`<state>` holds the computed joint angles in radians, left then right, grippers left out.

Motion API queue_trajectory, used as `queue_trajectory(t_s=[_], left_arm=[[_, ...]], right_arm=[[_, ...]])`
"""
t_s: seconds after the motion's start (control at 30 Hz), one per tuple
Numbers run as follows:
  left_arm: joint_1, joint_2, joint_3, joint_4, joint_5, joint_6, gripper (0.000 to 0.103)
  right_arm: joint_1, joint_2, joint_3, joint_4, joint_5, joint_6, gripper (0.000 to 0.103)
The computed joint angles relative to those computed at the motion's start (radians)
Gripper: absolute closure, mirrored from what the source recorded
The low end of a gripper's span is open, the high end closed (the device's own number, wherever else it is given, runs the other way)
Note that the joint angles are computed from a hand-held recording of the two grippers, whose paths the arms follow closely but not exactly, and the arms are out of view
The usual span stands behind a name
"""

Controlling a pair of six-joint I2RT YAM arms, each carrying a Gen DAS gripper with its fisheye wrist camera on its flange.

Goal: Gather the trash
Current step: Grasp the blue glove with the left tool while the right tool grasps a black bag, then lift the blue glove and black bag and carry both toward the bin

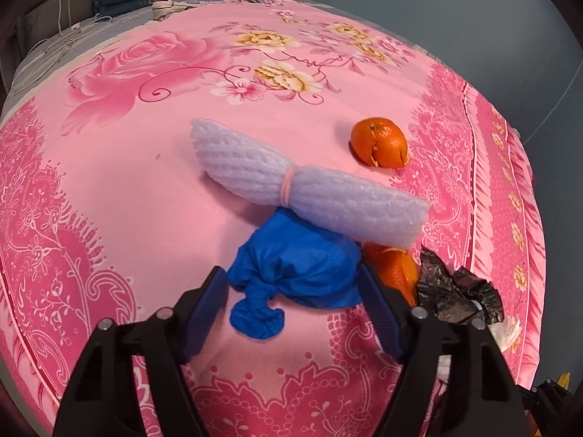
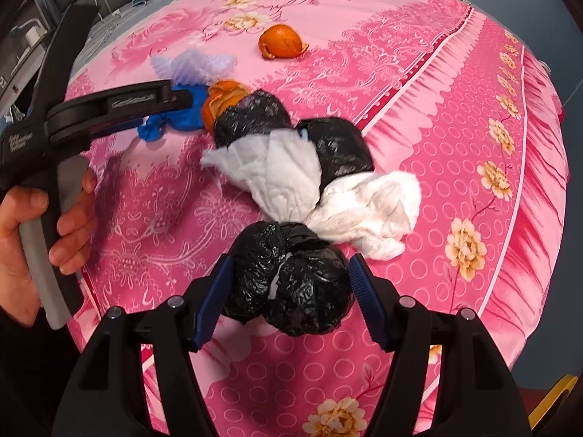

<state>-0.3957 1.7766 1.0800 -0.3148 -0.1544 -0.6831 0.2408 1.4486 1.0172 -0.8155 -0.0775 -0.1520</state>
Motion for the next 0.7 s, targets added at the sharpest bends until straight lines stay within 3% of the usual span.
queue_trajectory(t_s=[0.3,0.5,0.7], left_arm=[[-0.007,0.011,-0.008,0.019,0.009,0.016,0.07],[-0.016,-0.009,-0.026,0.032,0.01,0.003,0.081],[-0.015,-0.086,-0.101,0.055,0.036,-0.019,0.084]], right_arm=[[0.04,-0.027,-0.027,0.008,0.015,0.011,0.051],[0.037,-0.046,-0.027,0.011,0.001,0.006,0.06],[-0.005,-0.054,-0.003,-0.027,-0.071,-0.009,0.066]])
